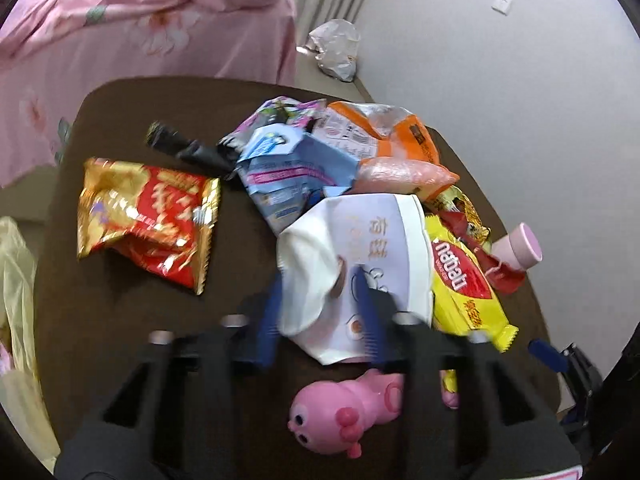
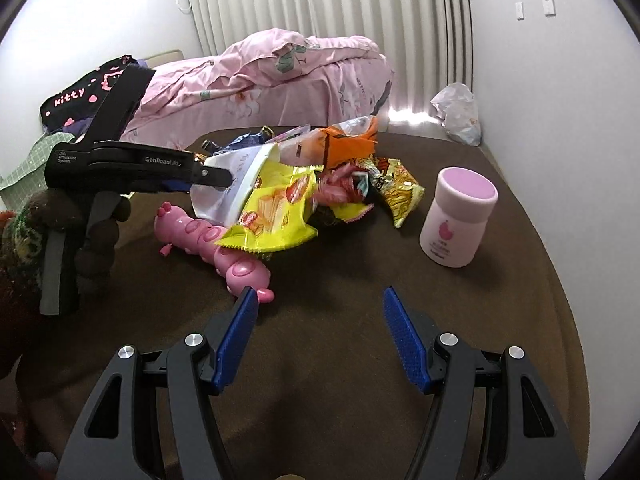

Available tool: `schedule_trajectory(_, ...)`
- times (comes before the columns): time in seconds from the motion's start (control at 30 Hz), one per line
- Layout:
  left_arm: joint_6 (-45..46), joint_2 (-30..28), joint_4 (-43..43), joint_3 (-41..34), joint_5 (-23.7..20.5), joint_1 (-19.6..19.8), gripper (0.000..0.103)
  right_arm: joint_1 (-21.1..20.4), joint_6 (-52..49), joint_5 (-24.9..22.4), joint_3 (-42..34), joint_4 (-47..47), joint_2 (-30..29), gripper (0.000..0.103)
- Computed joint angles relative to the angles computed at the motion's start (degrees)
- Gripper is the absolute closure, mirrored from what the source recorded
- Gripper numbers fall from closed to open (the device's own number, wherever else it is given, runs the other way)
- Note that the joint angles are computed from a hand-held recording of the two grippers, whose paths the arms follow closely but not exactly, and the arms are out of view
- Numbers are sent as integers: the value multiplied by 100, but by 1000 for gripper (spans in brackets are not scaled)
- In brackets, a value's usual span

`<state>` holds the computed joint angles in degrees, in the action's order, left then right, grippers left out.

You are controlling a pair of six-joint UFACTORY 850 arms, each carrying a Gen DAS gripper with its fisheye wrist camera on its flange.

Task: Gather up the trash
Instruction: 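Grasp the white paper cup with the left gripper while the right gripper grasps the yellow snack bag, then carry the paper cup and yellow snack bag into the yellow bag and release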

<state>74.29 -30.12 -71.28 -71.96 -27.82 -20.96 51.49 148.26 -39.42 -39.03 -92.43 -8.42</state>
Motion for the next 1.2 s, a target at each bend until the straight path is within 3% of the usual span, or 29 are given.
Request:
schedule_trajectory(0.2,1098,701,-1326,718,-103,394,78,-38,8,33,-119,-149,-71,41)
schedule_trajectory(0.37,1186,1289,-1221,1210,140,613,78,-186,131,176,-266,-486,-110,41)
schedule_trajectory(0.57,1007,1568,-946,1800,196,833,78,-610,97,481,-651,-619,-344,41)
schedule_trajectory(0.7,1097,1606,-952,2018,22,944,68,-873,-367,683,-1028,-235,-683,41)
schedule_trajectory(0.8,1423,1676,-1267,2147,-132,1030,55,-1029,-131,977,-1112,-428,-811,48)
schedule_trajectory(0.9,1422,1686,-1321,2162,-299,1111,50,-1042,184,1103,-1083,-688,-800,65)
schedule_trajectory(0.93,1423,1683,-1364,2166,-326,1135,49,-1008,79,1101,-1091,-656,-788,77)
schedule_trajectory(1.0,1408,1667,-1441,2170,-353,1158,49,-989,181,1201,-1062,-826,-748,86)
schedule_trajectory(1.2,1740,1710,-1850,2258,-341,1198,48,-634,-180,857,-1005,-669,-588,93)
